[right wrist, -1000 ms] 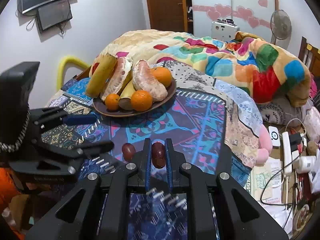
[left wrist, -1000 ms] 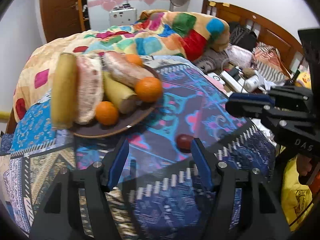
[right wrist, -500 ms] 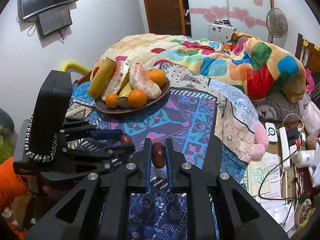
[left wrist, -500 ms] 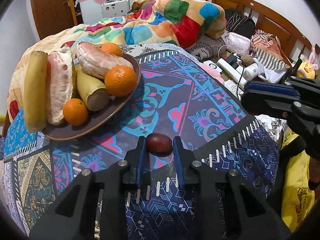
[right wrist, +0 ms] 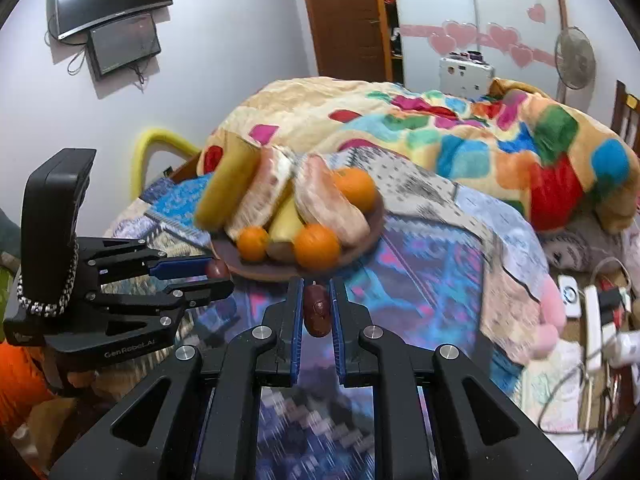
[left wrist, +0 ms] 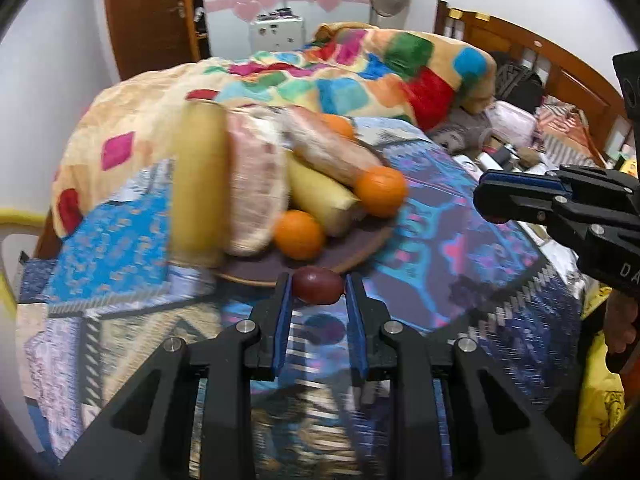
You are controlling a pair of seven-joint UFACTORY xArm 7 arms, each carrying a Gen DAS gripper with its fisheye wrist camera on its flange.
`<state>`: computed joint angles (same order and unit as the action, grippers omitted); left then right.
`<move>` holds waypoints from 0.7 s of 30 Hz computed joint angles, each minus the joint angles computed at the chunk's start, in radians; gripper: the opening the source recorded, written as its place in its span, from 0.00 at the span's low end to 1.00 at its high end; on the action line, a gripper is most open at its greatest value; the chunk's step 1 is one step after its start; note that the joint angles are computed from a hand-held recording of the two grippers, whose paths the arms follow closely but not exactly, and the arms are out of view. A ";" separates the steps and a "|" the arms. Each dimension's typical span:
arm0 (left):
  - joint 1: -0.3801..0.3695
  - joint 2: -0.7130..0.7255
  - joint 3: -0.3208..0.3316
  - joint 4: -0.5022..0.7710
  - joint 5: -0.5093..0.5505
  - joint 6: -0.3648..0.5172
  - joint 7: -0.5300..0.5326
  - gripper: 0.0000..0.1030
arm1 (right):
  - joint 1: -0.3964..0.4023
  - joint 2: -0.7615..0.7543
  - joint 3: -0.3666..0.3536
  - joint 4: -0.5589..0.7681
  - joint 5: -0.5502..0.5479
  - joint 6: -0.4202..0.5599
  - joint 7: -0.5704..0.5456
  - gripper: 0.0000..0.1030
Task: Organize fruits
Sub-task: 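Carry both dates onto the brown plate and open both grippers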
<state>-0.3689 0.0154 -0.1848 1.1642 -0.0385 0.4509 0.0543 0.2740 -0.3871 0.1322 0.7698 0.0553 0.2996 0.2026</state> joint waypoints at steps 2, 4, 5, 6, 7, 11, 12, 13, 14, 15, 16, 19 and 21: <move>0.010 0.005 0.009 0.008 0.000 -0.011 0.005 0.26 | 0.007 0.046 0.001 0.040 0.001 -0.017 -0.007 0.11; 0.018 0.013 0.014 0.018 -0.011 -0.021 0.017 0.26 | 0.011 0.091 0.003 0.079 0.002 -0.026 -0.012 0.11; 0.022 0.019 0.016 0.024 -0.020 -0.024 0.025 0.26 | 0.021 0.114 -0.002 0.101 0.012 -0.028 -0.023 0.11; 0.027 0.029 0.018 0.034 -0.034 -0.023 0.035 0.26 | 0.031 0.136 -0.007 0.119 0.025 -0.029 -0.037 0.11; 0.030 0.036 0.018 0.040 -0.042 -0.021 0.042 0.26 | 0.037 0.154 -0.009 0.136 0.035 -0.028 -0.047 0.11; 0.038 0.064 0.015 0.066 -0.070 -0.014 0.069 0.26 | 0.038 0.210 0.004 0.185 0.033 -0.020 -0.060 0.11; 0.038 0.069 0.014 0.070 -0.071 -0.014 0.075 0.26 | 0.039 0.218 0.005 0.193 0.033 -0.018 -0.064 0.12; 0.037 0.071 0.014 0.070 -0.065 -0.017 0.075 0.26 | 0.037 0.227 0.009 0.202 0.027 -0.015 -0.062 0.12; 0.033 0.073 0.016 0.068 -0.038 -0.028 0.061 0.26 | 0.037 0.237 0.010 0.212 0.027 -0.013 -0.066 0.12; 0.029 0.073 0.019 0.065 -0.012 -0.039 0.043 0.26 | 0.037 0.247 0.011 0.224 0.026 -0.009 -0.070 0.12; 0.027 0.076 0.020 0.065 0.002 -0.044 0.032 0.26 | 0.035 0.255 0.013 0.235 0.023 -0.005 -0.070 0.12; 0.030 0.085 0.017 0.070 -0.005 -0.045 0.036 0.26 | 0.031 0.284 0.019 0.271 0.004 0.009 -0.062 0.12; 0.032 0.091 0.016 0.074 -0.014 -0.043 0.041 0.26 | 0.029 0.303 0.021 0.290 -0.006 0.020 -0.056 0.12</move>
<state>-0.3364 0.1061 -0.1692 1.2382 -0.0522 0.4078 0.0948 0.3026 -0.0838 0.1528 1.0601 0.0491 0.3197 0.1467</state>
